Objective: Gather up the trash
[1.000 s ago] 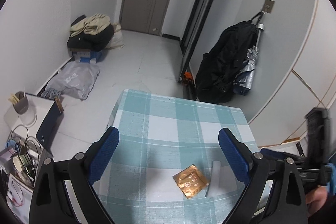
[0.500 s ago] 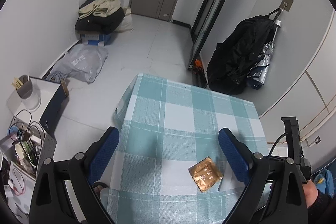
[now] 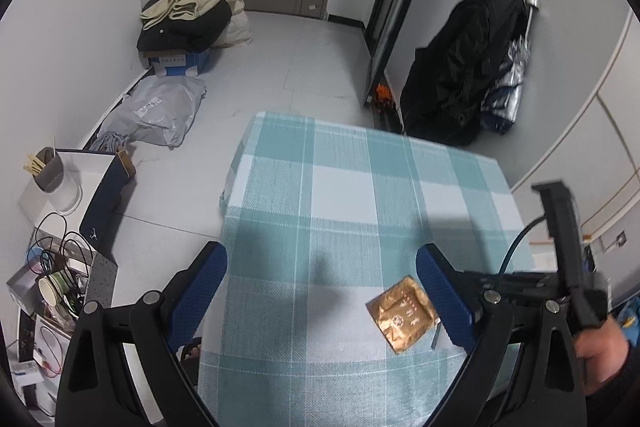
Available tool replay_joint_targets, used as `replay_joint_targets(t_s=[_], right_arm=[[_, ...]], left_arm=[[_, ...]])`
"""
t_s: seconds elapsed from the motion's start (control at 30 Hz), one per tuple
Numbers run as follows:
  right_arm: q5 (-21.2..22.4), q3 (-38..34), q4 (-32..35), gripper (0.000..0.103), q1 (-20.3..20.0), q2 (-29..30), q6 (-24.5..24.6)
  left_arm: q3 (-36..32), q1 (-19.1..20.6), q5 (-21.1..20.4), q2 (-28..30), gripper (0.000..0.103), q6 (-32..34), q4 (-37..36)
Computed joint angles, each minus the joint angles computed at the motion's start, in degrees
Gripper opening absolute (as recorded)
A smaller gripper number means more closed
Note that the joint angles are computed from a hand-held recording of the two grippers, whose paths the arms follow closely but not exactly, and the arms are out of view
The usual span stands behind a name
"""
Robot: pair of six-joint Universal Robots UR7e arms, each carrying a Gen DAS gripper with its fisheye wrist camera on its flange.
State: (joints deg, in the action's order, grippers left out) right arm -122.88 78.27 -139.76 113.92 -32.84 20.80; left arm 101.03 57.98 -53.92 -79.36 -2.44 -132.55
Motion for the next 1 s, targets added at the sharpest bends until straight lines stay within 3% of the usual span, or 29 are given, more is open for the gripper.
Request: replay_joint_targets(t_s=[0.2, 0.33, 0.53, 0.67, 0.77, 1.0], right_arm=[[0.52, 3.18, -5.49, 0.007, 0.77, -2.10, -3.40], [0.35, 6.81, -10.83, 0.006, 1.31, -4.48, -5.85], [-0.60, 10.52, -17.62, 0.006, 1.69, -7.22, -7.99], [-1.48, 12.35, -16.77, 0.006, 1.20, -9.10, -5.84], [-2.06, 13.26, -18.17, 0.006, 1.41, -9.68, -6.97], [-1.02, 15.77, -21.03, 0.006, 1.15, -11.58, -6.35]], left_arm=[[-1.00, 0.51, -0.82, 1.36, 0.094, -2.40, 6.86], [-2.22, 1.35, -4.53, 2.45, 0.094, -5.20, 11.43], [-1.34, 0.24, -4.78, 3.54, 0.094, -6.17, 14.24], [-1.11, -0.30, -3.34, 4.89, 0.094, -7.26, 15.91], [-1.21, -0.54, -2.41, 5.84, 0.094, -9.43, 17.59], [0.14, -2.20, 6.22, 7.12, 0.094, -13.32, 21.12]])
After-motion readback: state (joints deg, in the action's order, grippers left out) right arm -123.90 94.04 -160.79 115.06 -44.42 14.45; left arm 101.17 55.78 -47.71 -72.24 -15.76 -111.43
